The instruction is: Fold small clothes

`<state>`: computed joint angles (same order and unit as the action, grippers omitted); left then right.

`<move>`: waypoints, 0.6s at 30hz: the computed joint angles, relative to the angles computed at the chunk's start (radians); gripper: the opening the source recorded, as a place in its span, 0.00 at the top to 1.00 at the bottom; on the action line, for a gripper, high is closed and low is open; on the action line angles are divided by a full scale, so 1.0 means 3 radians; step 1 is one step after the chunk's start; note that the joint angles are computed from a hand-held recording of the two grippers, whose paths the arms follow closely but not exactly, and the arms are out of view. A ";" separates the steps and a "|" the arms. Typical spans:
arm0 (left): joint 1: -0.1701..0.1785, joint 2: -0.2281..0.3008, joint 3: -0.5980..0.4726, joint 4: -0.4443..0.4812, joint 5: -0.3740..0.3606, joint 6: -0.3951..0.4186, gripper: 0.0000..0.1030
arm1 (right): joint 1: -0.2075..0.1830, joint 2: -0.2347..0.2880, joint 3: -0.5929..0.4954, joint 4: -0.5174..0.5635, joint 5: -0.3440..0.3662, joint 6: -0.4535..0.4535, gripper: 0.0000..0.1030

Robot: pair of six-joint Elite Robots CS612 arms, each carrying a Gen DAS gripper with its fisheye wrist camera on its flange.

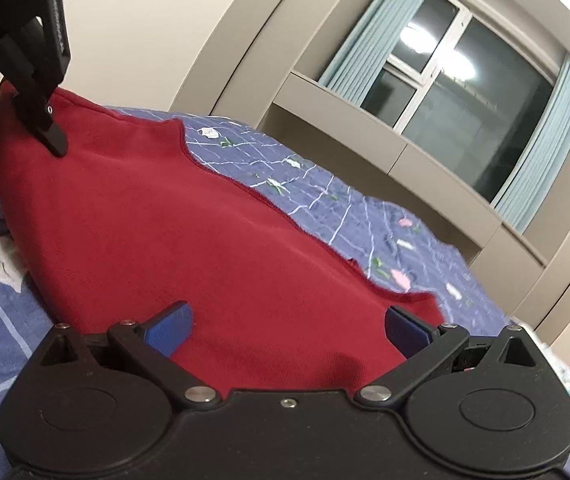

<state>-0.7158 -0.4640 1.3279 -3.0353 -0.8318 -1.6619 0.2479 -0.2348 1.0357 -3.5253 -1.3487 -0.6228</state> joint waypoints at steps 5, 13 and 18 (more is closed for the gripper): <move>-0.0026 -0.0015 -0.0027 -0.0283 0.0115 0.0505 0.89 | -0.0107 -0.0098 0.0060 0.0197 0.0367 0.0406 0.01; -0.0036 0.0069 -0.0462 -0.0847 -0.0046 0.1804 0.89 | -0.0396 -0.0449 0.0546 0.0131 0.0502 0.0748 0.01; -0.0060 0.0252 -0.1132 -0.0462 -0.0441 0.2873 0.89 | -0.0559 -0.0621 0.0741 0.0278 0.0336 0.0812 0.01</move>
<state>-0.7339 -0.3883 0.9882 -3.1738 -0.9643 -0.8000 0.0801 -0.4210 1.2579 -3.4421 -1.2480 -0.3792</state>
